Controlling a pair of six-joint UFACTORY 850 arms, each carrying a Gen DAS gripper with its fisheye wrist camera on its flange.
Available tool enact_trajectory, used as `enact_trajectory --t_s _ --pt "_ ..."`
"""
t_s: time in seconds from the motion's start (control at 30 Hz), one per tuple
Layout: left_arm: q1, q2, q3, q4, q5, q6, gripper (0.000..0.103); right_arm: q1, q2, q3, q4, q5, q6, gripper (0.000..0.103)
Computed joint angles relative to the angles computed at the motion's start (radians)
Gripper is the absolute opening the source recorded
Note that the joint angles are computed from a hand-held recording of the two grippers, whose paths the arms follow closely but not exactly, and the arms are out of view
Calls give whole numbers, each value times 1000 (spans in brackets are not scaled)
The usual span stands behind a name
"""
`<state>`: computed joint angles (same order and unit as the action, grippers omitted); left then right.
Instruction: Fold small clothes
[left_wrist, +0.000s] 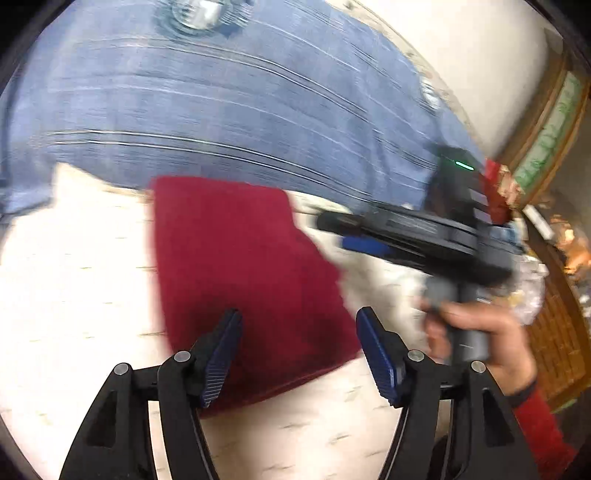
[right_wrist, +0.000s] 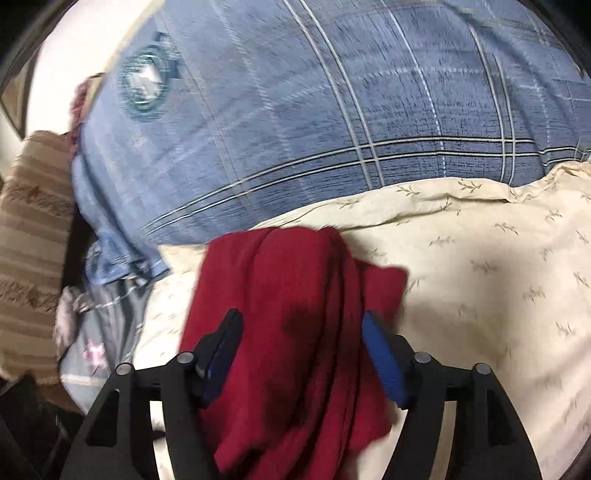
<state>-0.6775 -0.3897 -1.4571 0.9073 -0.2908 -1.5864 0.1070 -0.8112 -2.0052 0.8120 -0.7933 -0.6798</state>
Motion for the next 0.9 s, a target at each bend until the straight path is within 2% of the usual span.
enact_trajectory --t_s 0.07,0.13,0.2,0.23,0.27,0.37,0.4,0.47,0.53,0.7,0.77,0.83,0.9 --pt "-5 13 28 34 -51 -54 64 -5 37 65 56 -19 -74 73" --pt "2 5 34 -40 -81 -28 64 0 46 102 85 -45 -109 73" --pt "6 -5 26 -90 -78 2 64 21 28 98 17 -36 -55 68" --pt "8 -4 31 -93 -79 7 64 33 37 123 -43 17 -24 42" --pt "5 -10 25 -84 -91 7 64 39 53 151 -62 62 -26 31" --pt "-8 -30 13 12 -135 -61 64 21 121 250 33 121 -156 23" --pt "-6 -46 0 1 -139 -58 64 19 130 268 28 154 -155 23" --pt "1 -67 -4 -39 -121 -31 64 18 103 243 -33 156 -88 23" --pt "0 -77 -5 -15 -131 -44 65 24 115 253 -34 176 -99 23" --pt "-8 -75 -3 32 -152 -88 66 37 188 313 -24 268 -94 42" --pt "-5 -78 -1 34 -143 -96 66 35 191 311 71 277 -124 70" --pt "-3 -84 -4 40 -139 -104 68 44 167 280 68 271 -105 73" --pt "-1 -85 -6 45 -142 -103 69 65 127 229 -57 271 -9 70"
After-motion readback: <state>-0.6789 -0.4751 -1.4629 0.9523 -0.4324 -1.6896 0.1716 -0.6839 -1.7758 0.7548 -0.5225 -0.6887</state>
